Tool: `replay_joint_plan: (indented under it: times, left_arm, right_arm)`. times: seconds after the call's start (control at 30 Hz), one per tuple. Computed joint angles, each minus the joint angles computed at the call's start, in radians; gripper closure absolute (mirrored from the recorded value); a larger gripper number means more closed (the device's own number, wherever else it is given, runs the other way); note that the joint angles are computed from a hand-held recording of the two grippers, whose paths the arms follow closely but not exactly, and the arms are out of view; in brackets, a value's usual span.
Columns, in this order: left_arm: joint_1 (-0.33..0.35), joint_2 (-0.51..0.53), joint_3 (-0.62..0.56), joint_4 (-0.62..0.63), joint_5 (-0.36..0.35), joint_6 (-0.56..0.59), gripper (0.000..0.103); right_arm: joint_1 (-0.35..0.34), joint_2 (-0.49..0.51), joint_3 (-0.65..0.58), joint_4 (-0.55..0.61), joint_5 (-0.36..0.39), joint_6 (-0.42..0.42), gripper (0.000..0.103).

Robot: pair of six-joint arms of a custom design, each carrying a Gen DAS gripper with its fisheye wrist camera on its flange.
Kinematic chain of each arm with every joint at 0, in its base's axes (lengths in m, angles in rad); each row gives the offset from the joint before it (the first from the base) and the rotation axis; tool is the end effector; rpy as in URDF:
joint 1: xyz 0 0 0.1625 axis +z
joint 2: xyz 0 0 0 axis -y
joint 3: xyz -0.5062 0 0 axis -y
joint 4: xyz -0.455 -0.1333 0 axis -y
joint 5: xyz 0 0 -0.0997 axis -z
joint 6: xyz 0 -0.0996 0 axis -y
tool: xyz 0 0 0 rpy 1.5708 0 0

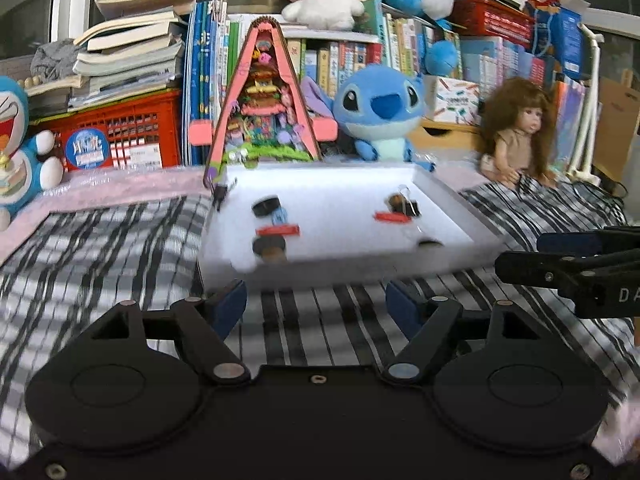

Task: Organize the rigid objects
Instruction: 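Grasp the second blue shoe piece with the left gripper while the right gripper grasps the black disc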

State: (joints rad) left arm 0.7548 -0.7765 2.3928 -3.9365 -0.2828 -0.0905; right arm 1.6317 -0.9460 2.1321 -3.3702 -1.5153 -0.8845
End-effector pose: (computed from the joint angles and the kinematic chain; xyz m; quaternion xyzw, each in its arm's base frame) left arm -0.1581 -0.4630 0.1103 0.0586 0.7738 -0.5078 0.3742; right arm 0.1754 -0.5960 0.1274 0.4413 -0.8447 0.2871 0.0965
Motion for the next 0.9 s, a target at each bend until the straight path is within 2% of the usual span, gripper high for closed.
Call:
replay_joint_plan:
  times: [0.13, 0.23, 0.33, 0.43, 0.63, 0.7, 0.73, 0.83, 0.87, 0.9]
  left_arm:
    - [-0.051, 0.016, 0.068, 0.080, 0.011, -0.167, 0.028]
    - [-0.081, 0.008, 0.115, 0.170, -0.017, -0.293, 0.028]
    - [-0.101, 0.002, 0.139, 0.228, -0.045, -0.353, 0.030]
    - [-0.102, 0.000, 0.140, 0.222, -0.096, -0.338, 0.035]
    - [-0.051, -0.019, 0.103, 0.237, -0.231, -0.317, 0.053]
    - [-0.035, -0.017, 0.092, 0.237, -0.266, -0.303, 0.067]
    - [-0.027, -0.012, 0.088, 0.220, -0.283, -0.286, 0.079]
    - [-0.021, -0.012, 0.079, 0.209, -0.305, -0.274, 0.088]
    - [-0.021, -0.012, 0.076, 0.211, -0.304, -0.270, 0.093]
    - [-0.020, -0.015, 0.074, 0.217, -0.301, -0.269, 0.093]
  right_arm:
    - [-0.031, -0.042, 0.070, -0.027, 0.019, -0.050, 0.018]
    - [-0.053, -0.073, 0.113, -0.030, 0.028, -0.084, 0.018]
    - [-0.075, -0.101, 0.153, -0.022, 0.037, -0.116, 0.018]
    - [-0.094, -0.125, 0.186, 0.001, 0.051, -0.160, 0.018]
    - [-0.097, -0.115, 0.239, -0.007, 0.046, -0.288, 0.017]
    - [-0.092, -0.103, 0.249, -0.012, 0.043, -0.316, 0.017]
    - [-0.091, -0.098, 0.253, -0.015, 0.043, -0.326, 0.017]
    - [-0.083, -0.088, 0.252, 0.003, 0.033, -0.332, 0.031]
    - [-0.082, -0.088, 0.251, 0.014, 0.029, -0.328, 0.044]
    - [-0.082, -0.090, 0.250, 0.028, 0.028, -0.322, 0.063]
